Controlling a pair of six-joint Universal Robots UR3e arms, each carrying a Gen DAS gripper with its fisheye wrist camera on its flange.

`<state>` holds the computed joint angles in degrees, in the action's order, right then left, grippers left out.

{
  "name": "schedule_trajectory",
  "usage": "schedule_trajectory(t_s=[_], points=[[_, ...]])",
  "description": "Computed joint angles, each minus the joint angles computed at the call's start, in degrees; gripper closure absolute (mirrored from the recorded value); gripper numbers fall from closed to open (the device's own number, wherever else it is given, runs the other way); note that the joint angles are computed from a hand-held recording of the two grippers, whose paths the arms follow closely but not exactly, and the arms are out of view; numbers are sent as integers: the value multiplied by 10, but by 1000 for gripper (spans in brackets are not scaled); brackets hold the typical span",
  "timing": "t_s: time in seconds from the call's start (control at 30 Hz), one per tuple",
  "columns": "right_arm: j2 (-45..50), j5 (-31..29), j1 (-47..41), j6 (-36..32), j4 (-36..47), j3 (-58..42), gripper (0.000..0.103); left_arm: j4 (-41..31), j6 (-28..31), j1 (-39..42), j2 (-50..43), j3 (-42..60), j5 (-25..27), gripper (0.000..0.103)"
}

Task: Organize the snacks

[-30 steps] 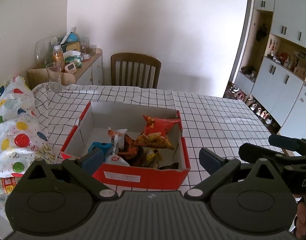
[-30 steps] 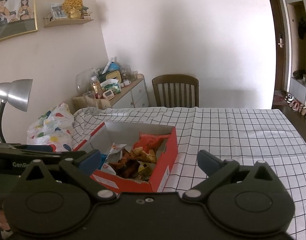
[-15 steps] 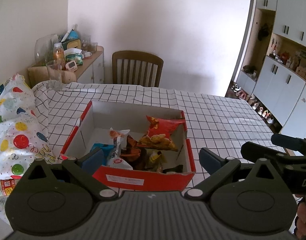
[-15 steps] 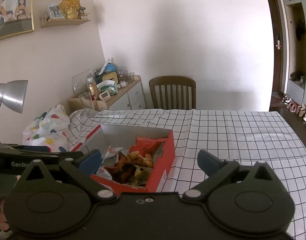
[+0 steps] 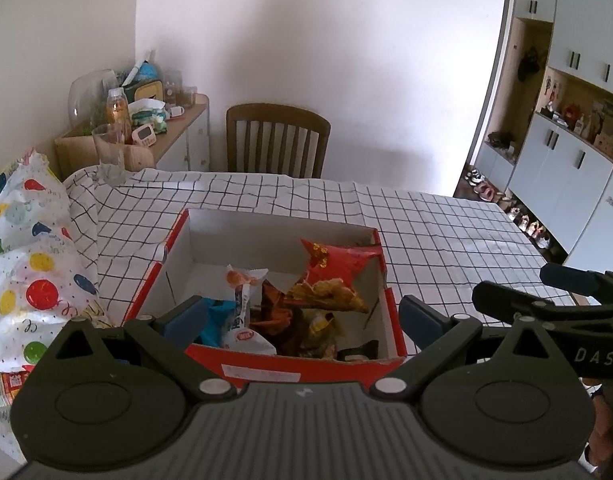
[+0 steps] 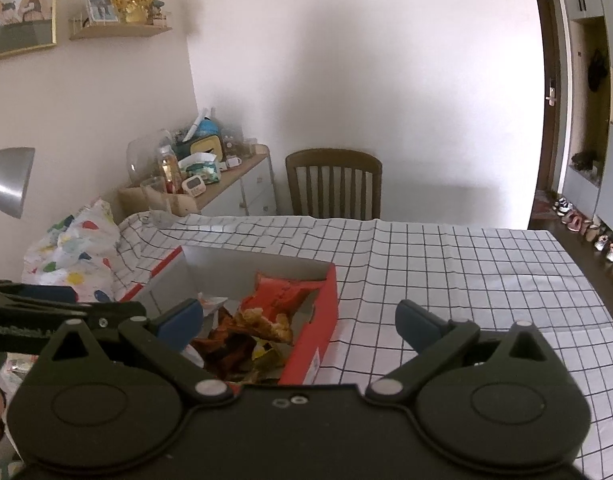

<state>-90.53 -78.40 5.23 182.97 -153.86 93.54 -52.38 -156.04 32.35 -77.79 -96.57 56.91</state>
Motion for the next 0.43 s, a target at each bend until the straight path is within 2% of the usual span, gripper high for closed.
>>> schedule_trajectory(t_s=[0.27, 0.43], points=[[28, -18, 12, 2, 18, -31, 0, 11, -12, -6, -22, 13, 11, 0], [33, -20, 2, 1, 22, -34, 0, -13, -13, -11, -35, 31, 11, 0]])
